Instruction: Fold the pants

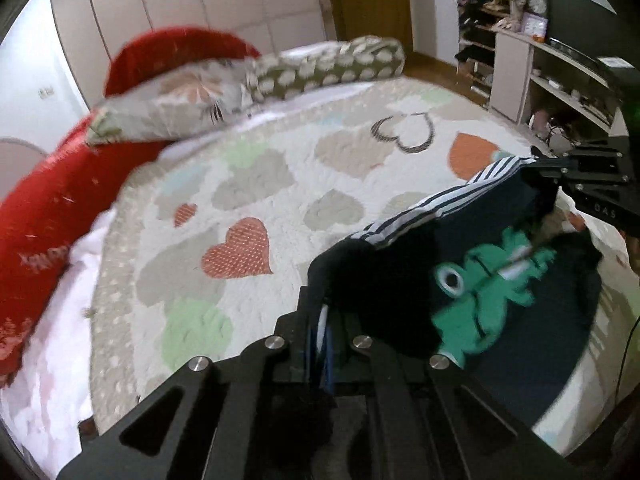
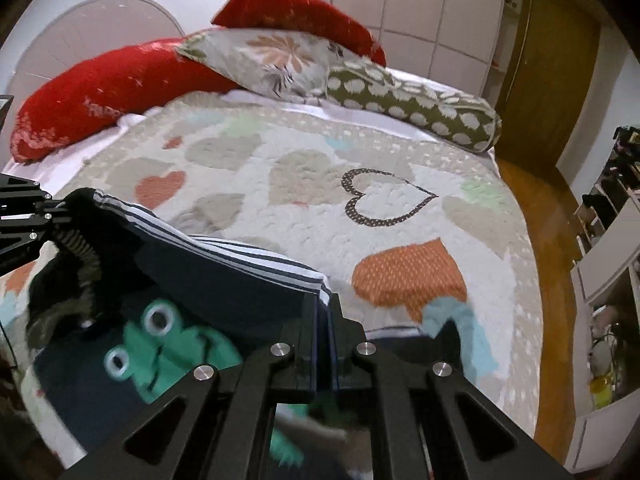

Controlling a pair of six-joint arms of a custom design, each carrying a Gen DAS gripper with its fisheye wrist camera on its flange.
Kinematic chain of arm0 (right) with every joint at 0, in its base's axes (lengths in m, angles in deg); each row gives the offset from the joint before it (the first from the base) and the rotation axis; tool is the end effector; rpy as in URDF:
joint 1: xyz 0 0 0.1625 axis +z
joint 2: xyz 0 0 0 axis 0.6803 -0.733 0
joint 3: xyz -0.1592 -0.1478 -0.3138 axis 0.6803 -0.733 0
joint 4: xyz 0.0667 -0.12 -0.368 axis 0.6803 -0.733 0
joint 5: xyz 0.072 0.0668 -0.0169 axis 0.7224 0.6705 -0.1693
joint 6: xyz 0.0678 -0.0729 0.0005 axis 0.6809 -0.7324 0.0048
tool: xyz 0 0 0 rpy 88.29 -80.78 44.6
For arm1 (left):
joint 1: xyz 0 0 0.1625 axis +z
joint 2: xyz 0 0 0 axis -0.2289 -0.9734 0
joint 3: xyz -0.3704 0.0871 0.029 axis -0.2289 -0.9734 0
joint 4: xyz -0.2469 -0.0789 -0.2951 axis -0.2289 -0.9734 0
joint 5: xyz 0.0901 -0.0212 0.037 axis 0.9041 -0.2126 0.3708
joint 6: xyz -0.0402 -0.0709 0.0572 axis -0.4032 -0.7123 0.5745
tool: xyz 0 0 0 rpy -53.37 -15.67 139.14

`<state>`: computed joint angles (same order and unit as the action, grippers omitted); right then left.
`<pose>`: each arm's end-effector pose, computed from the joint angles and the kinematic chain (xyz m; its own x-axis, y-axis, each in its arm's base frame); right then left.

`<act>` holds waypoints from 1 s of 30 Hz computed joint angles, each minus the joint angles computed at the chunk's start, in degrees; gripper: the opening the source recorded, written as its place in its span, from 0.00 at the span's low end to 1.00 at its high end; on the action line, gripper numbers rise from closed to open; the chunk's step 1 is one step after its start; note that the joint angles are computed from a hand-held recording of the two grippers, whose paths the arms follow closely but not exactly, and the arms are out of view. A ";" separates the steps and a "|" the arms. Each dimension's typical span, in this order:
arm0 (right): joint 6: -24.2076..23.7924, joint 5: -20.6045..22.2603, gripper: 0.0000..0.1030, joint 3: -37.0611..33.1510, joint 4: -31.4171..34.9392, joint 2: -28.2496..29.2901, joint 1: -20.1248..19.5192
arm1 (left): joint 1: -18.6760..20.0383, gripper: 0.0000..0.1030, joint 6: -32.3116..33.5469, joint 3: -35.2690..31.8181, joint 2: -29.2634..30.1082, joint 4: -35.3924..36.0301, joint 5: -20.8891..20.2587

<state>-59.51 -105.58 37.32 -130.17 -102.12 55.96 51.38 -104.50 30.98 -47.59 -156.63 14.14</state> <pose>0.2182 -0.7137 0.2684 -0.3795 -0.7871 0.4862 -0.9014 0.4329 -0.0027 -0.3339 -0.5474 0.1604 -0.5580 -0.1846 -0.8090 0.4174 0.7802 -0.4659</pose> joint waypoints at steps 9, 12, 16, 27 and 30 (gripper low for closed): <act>0.82 5.60 0.05 18.25 -2.21 -13.64 -5.02 | -7.06 0.05 -17.50 9.06 -0.25 5.77 -2.77; 1.33 5.40 0.05 23.23 -3.27 -16.02 -7.12 | -7.63 0.06 -21.42 10.48 1.24 6.73 -6.04; 1.88 6.79 0.08 28.41 -5.17 -19.37 -9.65 | -8.22 0.11 -25.13 11.44 2.92 8.81 -8.66; 12.17 11.25 0.33 25.84 -5.02 -24.81 -14.06 | -13.80 0.17 -22.39 19.08 -5.05 1.81 -11.37; 17.50 11.03 0.35 22.31 -5.62 -22.91 -14.02 | -14.74 0.30 -22.40 19.97 -6.41 0.97 -11.27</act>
